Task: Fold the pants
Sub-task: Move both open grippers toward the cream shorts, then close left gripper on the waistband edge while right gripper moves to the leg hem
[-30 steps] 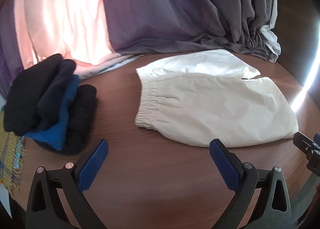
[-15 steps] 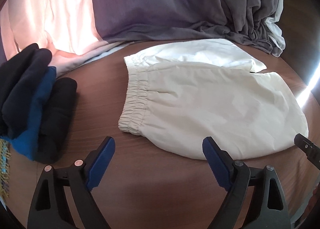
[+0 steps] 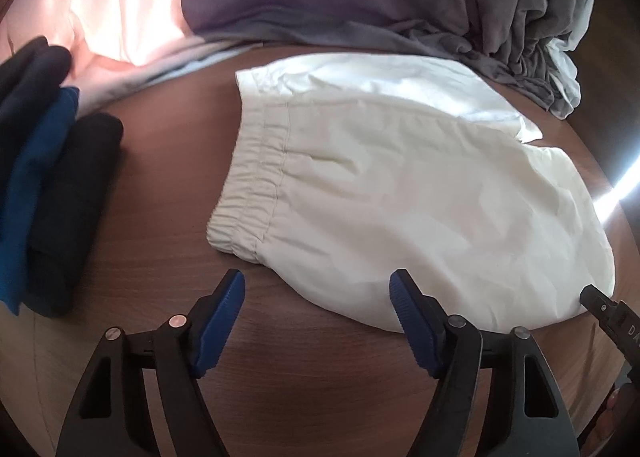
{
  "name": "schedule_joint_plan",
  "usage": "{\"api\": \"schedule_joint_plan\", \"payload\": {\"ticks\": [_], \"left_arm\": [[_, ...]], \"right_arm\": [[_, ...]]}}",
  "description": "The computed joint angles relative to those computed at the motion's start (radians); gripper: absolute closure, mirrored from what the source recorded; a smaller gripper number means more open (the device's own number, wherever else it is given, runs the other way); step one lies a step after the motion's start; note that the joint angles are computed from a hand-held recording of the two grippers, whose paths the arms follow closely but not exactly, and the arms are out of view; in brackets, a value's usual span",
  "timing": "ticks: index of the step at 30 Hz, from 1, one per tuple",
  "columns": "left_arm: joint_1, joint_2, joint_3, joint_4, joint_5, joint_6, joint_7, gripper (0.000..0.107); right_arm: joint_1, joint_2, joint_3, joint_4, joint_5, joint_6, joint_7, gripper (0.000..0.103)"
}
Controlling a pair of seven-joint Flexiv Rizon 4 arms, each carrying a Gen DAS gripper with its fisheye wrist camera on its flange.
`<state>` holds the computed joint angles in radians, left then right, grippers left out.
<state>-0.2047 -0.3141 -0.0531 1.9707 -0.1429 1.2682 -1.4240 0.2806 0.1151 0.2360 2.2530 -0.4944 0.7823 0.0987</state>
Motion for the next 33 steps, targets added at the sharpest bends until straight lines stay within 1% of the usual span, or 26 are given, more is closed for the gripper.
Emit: {"api": "schedule_joint_plan", "payload": {"ticks": [1, 5, 7, 9, 10, 11, 13, 14, 15, 16, 17, 18, 19, 20, 22, 24, 28, 31, 33], "left_arm": [[0.005, -0.004, -0.007, -0.003, -0.01, -0.008, 0.008, 0.035], [0.012, -0.017, -0.017, -0.014, -0.033, -0.023, 0.016, 0.037], [0.026, -0.02, -0.037, -0.015, -0.072, -0.039, 0.035, 0.042], [0.035, -0.023, -0.052, -0.011, -0.11, -0.044, 0.046, 0.045], [0.035, -0.024, -0.055, -0.007, -0.119, -0.035, 0.052, 0.048], [0.032, -0.024, -0.053, -0.009, -0.121, -0.038, 0.054, 0.048], [0.032, -0.023, -0.055, -0.009, -0.133, -0.041, 0.06, 0.059], [0.029, -0.022, -0.052, -0.009, -0.135, -0.04, 0.055, 0.062], [0.029, -0.023, -0.052, -0.01, -0.14, -0.043, 0.054, 0.07], [0.029, -0.022, -0.052, -0.009, -0.145, -0.044, 0.052, 0.078], [0.027, -0.023, -0.05, -0.012, -0.145, -0.046, 0.051, 0.082], [0.028, -0.024, -0.052, -0.013, -0.147, -0.046, 0.056, 0.087], [0.027, -0.025, -0.052, -0.014, -0.145, -0.046, 0.06, 0.092], [0.028, -0.025, -0.053, -0.014, -0.146, -0.043, 0.066, 0.095], [0.034, -0.016, -0.066, -0.003, -0.165, -0.03, 0.087, 0.101], [0.038, -0.004, -0.073, 0.007, -0.183, -0.021, 0.103, 0.102], [0.037, 0.044, -0.085, 0.047, -0.218, 0.04, 0.138, 0.103], [0.037, 0.081, -0.09, 0.066, -0.251, 0.032, 0.162, 0.103], [0.031, 0.102, -0.088, 0.076, -0.268, 0.023, 0.171, 0.103]], "right_arm": [[0.001, -0.003, -0.002, -0.001, 0.014, 0.011, -0.005, 0.025], [0.002, -0.018, -0.005, -0.011, 0.014, 0.009, -0.022, 0.027], [0.001, -0.019, -0.007, -0.011, 0.014, 0.007, -0.017, 0.028], [-0.001, -0.019, -0.008, -0.01, 0.013, 0.004, -0.006, 0.031], [-0.002, -0.019, -0.009, -0.009, 0.015, 0.002, -0.002, 0.034], [-0.003, -0.018, -0.009, -0.008, 0.018, 0.001, 0.0, 0.036], [-0.006, -0.016, -0.011, -0.004, 0.015, 0.005, -0.003, 0.038], [-0.007, -0.014, -0.012, -0.004, 0.015, 0.005, -0.005, 0.042], [-0.009, -0.015, -0.013, -0.004, 0.016, 0.008, -0.007, 0.045], [-0.01, -0.016, -0.014, -0.004, 0.016, 0.013, -0.012, 0.051], [-0.01, -0.017, -0.015, -0.005, 0.018, 0.011, -0.02, 0.061], [-0.011, -0.017, -0.016, -0.006, 0.02, 0.009, -0.028, 0.066], [-0.011, -0.018, -0.016, -0.008, 0.023, 0.006, -0.037, 0.075], [-0.013, -0.017, -0.017, -0.008, 0.025, 0.007, -0.043, 0.083], [-0.016, -0.009, -0.017, -0.004, 0.019, 0.012, -0.05, 0.092], [-0.019, -0.001, -0.014, -0.006, 0.001, 0.006, -0.056, 0.096], [-0.027, 0.044, -0.002, -0.01, -0.058, -0.022, -0.068, 0.098], [-0.035, 0.085, 0.01, -0.017, -0.1, -0.044, -0.08, 0.099], [-0.037, 0.111, 0.017, -0.02, -0.102, -0.051, -0.094, 0.099]]}}
